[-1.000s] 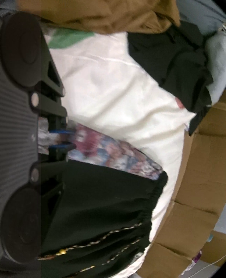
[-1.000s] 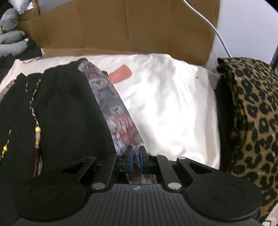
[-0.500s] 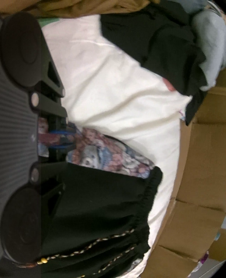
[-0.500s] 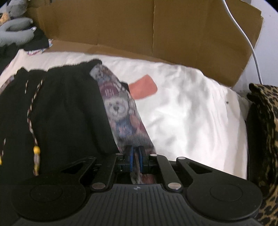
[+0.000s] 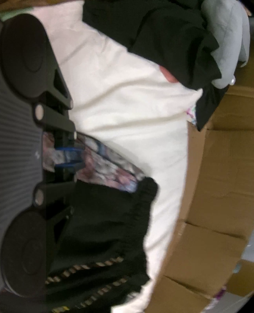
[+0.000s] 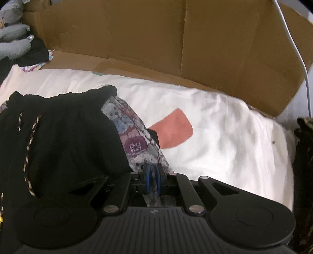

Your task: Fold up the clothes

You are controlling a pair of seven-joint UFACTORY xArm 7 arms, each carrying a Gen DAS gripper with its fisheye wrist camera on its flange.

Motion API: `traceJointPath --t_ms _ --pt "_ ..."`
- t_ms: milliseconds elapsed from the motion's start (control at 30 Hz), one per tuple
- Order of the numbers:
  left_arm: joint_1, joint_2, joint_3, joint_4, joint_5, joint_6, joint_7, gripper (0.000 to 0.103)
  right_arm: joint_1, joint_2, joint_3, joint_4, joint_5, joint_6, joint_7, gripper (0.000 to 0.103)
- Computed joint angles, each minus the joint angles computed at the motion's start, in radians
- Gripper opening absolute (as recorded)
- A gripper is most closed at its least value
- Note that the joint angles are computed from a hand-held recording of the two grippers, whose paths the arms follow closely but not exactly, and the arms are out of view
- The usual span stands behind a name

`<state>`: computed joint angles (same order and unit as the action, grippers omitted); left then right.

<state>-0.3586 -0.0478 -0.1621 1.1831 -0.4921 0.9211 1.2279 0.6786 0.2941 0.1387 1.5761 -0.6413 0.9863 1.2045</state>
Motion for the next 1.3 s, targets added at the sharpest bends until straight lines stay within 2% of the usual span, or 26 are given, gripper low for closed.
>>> traceJointPath --t_ms 100,267,467,667,733,800,833,867,933,1033,1167,1233,1300 --pt "-0.014 -0.003 -0.011 -0.007 -0.026 -0.013 0.018 0.013 0.004 0.032 -0.005 0.055 -0.009 0.009 -0.022 0.014" --pt "-0.04 0.023 -0.033 -0.003 -0.006 -0.067 -0.024 0.013 0.018 0.111 -0.026 0.169 0.013 0.035 -0.08 0.014" --pt "-0.057 0.049 -0.046 0.001 0.021 -0.108 -0.034 0.014 0.038 0.167 -0.059 0.249 0.022 0.017 -0.089 0.014" --pt "-0.069 0.082 -0.06 0.011 0.081 -0.141 -0.11 0.016 0.058 0.252 -0.081 0.36 0.076 0.094 -0.189 0.012" --pt "-0.07 0.078 -0.06 0.023 0.103 -0.124 -0.132 0.016 0.067 0.239 -0.092 0.359 0.081 0.092 -0.173 0.014" --pt "-0.06 0.057 -0.052 0.032 0.08 -0.088 -0.106 0.022 0.08 0.201 -0.101 0.321 0.061 0.07 -0.134 0.015" --pt "-0.052 0.045 -0.044 0.037 0.061 -0.062 -0.086 0.032 0.087 0.181 -0.102 0.302 0.045 0.063 -0.113 0.019" --pt "-0.043 0.029 -0.035 0.037 0.038 -0.043 -0.058 0.044 0.095 0.162 -0.102 0.286 0.025 0.061 -0.093 0.023" --pt "-0.025 -0.007 -0.011 0.033 -0.014 -0.002 0.01 0.053 0.112 0.121 -0.098 0.251 -0.024 0.06 -0.047 0.049" --pt "0.013 -0.045 0.037 0.051 -0.052 0.109 0.081 0.053 0.112 0.069 -0.071 0.206 -0.065 0.04 -0.014 0.053" --pt "0.065 -0.065 0.08 0.089 -0.051 0.205 0.111 0.053 0.108 0.034 -0.033 0.191 -0.078 0.036 -0.013 0.054" --pt "0.091 -0.068 0.096 0.109 -0.047 0.238 0.12 0.053 0.112 0.025 -0.021 0.189 -0.089 0.036 -0.004 0.06" --pt "0.12 -0.076 0.113 0.12 -0.031 0.259 0.139 0.053 0.12 0.021 -0.01 0.192 -0.094 0.045 0.005 0.061"
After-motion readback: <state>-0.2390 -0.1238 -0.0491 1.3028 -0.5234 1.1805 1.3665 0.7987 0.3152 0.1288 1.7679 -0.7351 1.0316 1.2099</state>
